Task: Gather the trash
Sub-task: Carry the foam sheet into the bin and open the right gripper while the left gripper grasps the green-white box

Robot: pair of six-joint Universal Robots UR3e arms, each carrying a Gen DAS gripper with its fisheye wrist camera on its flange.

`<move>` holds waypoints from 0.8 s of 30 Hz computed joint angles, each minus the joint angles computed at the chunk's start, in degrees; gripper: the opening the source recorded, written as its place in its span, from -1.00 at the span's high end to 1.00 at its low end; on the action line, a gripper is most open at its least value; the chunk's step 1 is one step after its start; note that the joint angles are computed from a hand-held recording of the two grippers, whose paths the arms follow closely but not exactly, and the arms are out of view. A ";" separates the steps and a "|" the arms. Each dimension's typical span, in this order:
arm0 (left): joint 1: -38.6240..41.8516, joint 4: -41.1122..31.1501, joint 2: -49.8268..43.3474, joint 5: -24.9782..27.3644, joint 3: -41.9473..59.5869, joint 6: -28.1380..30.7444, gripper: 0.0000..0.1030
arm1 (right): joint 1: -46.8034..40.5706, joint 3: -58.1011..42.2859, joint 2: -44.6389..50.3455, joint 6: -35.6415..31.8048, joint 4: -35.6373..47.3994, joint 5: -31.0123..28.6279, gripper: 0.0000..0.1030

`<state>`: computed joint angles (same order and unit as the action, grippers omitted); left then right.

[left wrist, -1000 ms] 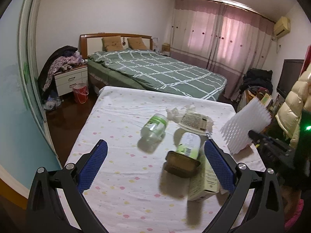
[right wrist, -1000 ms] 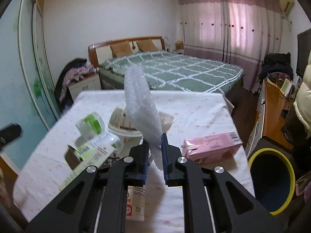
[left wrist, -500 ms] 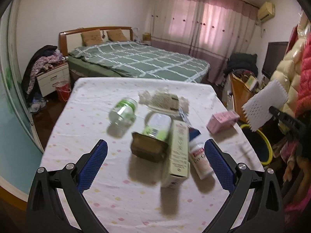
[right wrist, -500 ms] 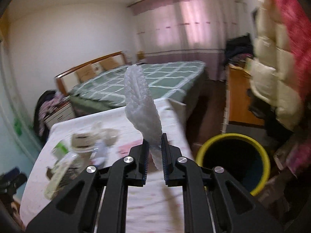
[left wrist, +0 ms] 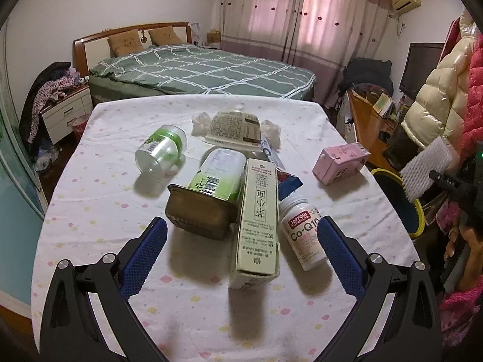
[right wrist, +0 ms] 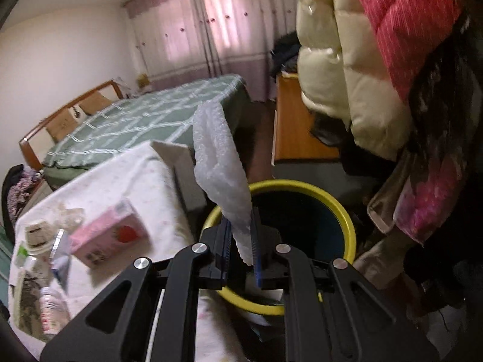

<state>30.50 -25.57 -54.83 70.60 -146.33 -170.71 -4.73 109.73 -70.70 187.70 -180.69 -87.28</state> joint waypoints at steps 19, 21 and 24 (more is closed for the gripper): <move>-5.94 12.57 -17.52 5.49 2.64 -3.11 -0.62 | -0.63 -4.83 8.42 0.62 0.78 -3.63 0.51; -6.83 13.21 -18.79 6.04 2.82 -2.96 -0.53 | -0.88 -4.17 8.14 0.61 0.24 -3.22 0.46; -7.51 13.65 -19.69 5.90 2.52 -2.42 -0.30 | -1.23 -2.99 7.58 0.55 -0.60 -2.58 0.46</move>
